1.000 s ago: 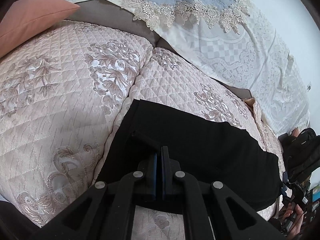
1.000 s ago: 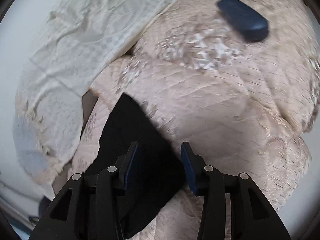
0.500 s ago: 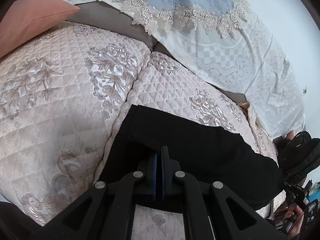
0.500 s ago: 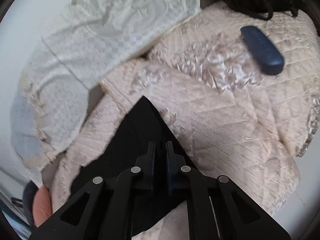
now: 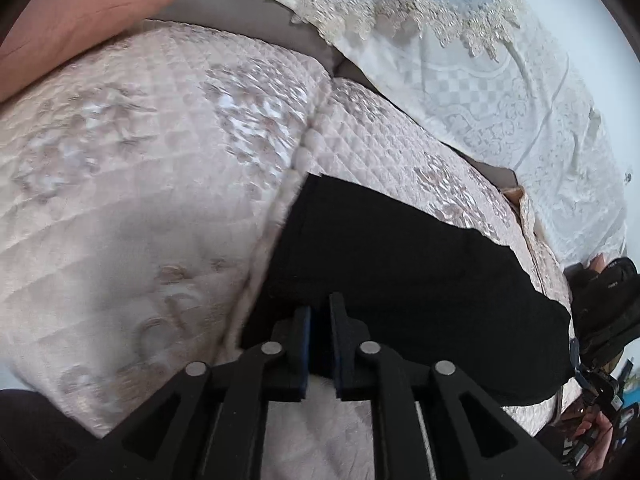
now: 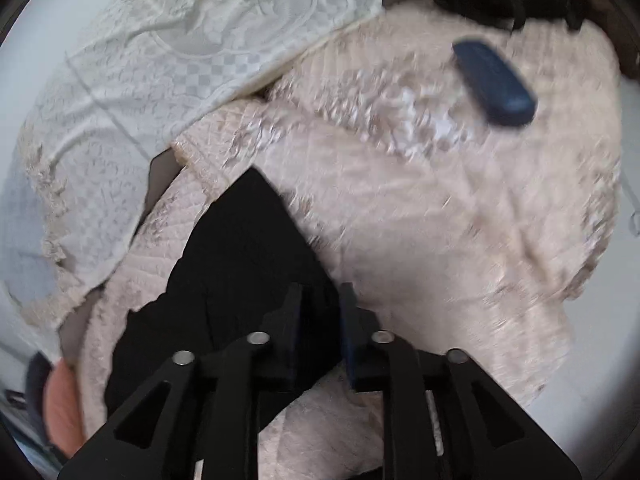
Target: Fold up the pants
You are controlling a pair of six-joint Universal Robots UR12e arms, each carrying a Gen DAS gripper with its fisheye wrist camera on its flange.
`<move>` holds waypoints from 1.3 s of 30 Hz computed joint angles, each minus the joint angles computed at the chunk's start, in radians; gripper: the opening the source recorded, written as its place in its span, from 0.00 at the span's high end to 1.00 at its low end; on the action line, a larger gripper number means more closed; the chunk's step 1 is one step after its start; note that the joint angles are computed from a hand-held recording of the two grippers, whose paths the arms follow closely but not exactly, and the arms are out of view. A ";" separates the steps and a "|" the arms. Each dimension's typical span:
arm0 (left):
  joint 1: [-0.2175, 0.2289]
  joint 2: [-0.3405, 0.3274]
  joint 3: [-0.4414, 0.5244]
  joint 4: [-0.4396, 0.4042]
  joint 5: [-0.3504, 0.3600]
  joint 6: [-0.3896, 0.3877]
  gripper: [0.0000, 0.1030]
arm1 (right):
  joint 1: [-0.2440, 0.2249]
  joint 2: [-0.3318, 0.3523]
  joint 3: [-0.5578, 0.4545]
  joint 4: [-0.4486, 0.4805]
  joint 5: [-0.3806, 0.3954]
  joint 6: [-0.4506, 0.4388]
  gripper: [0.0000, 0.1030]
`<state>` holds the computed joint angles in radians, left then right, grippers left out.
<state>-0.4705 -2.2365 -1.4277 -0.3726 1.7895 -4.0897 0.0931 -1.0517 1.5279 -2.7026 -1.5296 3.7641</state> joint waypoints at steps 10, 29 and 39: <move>0.029 -0.015 0.036 0.036 0.005 0.074 0.52 | 0.052 0.021 -0.035 -0.100 0.075 -0.173 0.72; 0.022 -0.160 0.285 -0.139 0.126 0.386 0.97 | 0.101 0.090 -0.113 -0.005 0.267 -0.269 0.72; 0.039 -0.074 0.153 -0.066 0.122 0.214 0.96 | 0.109 0.083 -0.102 0.015 0.295 -0.330 0.64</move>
